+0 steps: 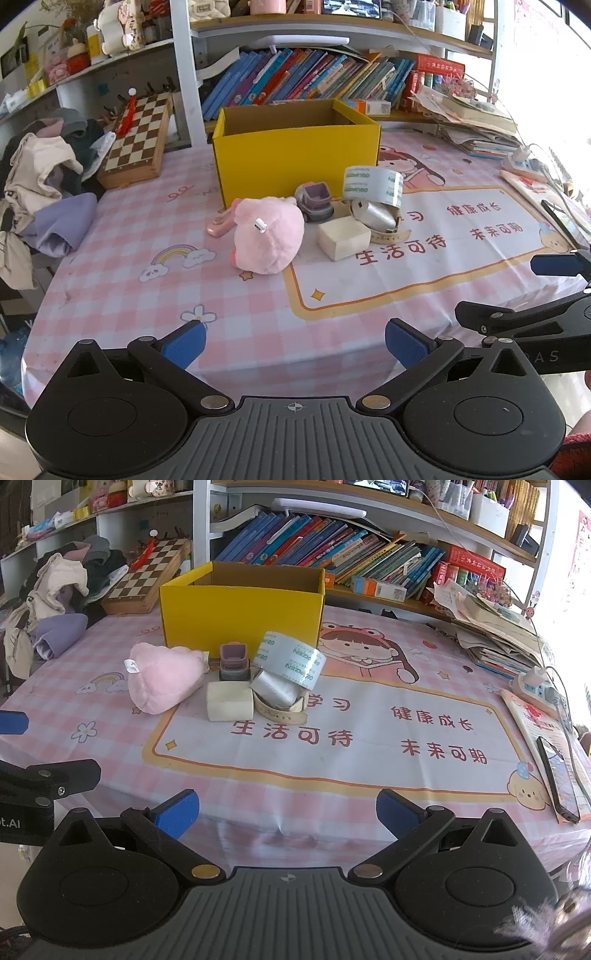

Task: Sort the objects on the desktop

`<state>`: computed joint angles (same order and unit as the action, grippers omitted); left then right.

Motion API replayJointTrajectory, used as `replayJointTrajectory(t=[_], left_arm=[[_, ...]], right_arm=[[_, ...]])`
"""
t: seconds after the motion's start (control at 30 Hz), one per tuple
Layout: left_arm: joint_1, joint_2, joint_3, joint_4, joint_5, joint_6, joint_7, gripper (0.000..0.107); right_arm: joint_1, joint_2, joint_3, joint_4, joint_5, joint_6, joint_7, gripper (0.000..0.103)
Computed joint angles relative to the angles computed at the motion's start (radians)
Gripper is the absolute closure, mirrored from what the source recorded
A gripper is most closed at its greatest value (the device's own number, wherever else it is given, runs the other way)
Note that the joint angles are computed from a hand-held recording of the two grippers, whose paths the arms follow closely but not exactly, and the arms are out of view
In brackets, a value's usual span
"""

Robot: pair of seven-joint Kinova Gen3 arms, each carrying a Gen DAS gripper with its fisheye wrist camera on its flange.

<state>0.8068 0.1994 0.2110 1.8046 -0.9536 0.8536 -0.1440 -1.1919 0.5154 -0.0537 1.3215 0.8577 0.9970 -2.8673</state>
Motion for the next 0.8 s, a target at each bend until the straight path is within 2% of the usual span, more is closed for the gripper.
replayJointTrajectory(t=[0.13,0.27,0.8], left_arm=[[-0.009,0.01,0.009,-0.021,0.03,0.015,-0.019,0.004],[-0.009,-0.003,-0.003,-0.001,0.03,-0.015,-0.015,0.004],[-0.02,-0.009,-0.002,0.019,0.034,-0.024,-0.018,0.004]], right_arm=[[0.001,0.002,0.0,-0.005,-0.002,0.001,0.003,0.0],[0.002,0.007,0.0,-0.011,-0.004,0.0,0.008,0.0],[0.002,0.019,0.007,-0.03,-0.029,-0.002,0.035,0.0]])
